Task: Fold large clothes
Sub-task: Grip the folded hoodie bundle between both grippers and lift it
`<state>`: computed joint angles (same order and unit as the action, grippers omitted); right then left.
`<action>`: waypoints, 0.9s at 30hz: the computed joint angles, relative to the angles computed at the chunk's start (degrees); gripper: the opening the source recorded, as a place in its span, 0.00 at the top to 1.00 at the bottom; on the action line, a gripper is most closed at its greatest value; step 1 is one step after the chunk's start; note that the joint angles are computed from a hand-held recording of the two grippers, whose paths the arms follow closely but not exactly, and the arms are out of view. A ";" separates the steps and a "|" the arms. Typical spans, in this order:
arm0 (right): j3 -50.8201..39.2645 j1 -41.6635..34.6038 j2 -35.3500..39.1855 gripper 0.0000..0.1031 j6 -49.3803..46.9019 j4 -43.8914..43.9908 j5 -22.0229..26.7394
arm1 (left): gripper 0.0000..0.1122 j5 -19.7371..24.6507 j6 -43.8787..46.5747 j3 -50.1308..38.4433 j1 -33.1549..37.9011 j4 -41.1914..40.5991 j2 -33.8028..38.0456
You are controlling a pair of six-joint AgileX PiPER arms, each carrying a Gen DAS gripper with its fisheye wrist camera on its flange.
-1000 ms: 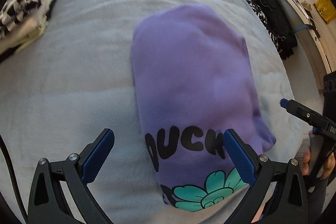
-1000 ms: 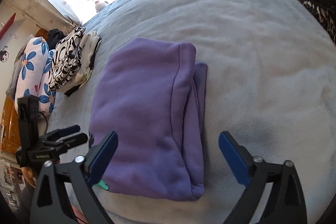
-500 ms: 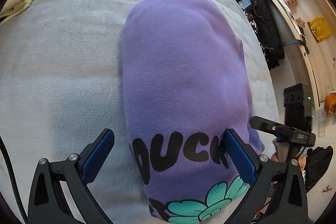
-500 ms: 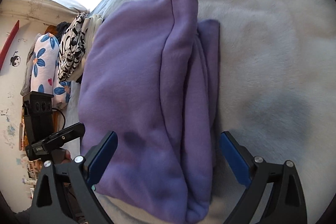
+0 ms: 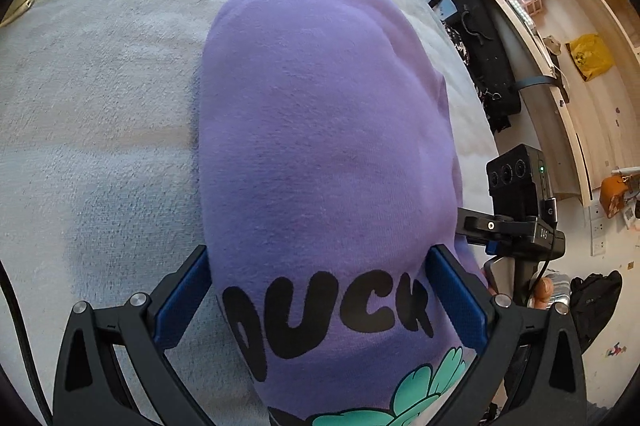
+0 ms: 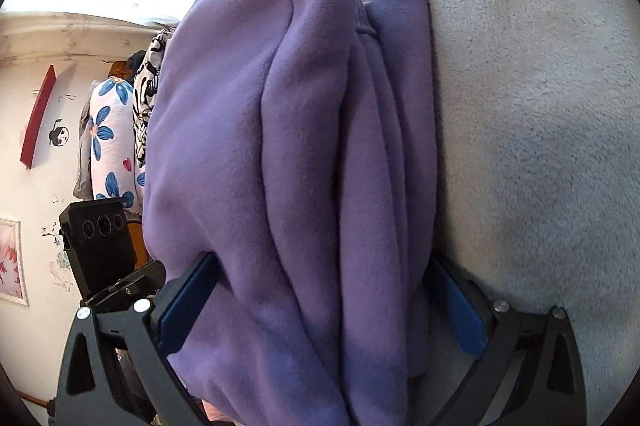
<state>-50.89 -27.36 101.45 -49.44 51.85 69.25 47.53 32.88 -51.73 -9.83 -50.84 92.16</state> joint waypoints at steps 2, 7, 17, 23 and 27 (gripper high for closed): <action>0.41 -0.11 0.43 0.00 -1.66 1.20 0.30 | 0.09 -0.79 0.47 0.82 -0.30 -0.62 -0.59; 1.18 2.91 -1.06 0.00 -1.53 3.85 -2.04 | 0.09 -0.79 1.66 1.33 0.39 -1.47 -0.73; 4.82 1.74 -4.51 0.25 -4.76 6.26 -3.07 | 0.09 8.89 11.69 -0.27 6.68 -11.67 9.36; 6.98 1.26 -10.20 0.48 -4.08 6.51 -4.09 | 0.09 2.48 6.39 0.66 2.00 -8.23 3.29; 8.59 2.63 -15.61 0.53 -1.90 6.71 -4.73 | 0.11 4.10 2.86 -0.01 3.10 -4.91 -0.85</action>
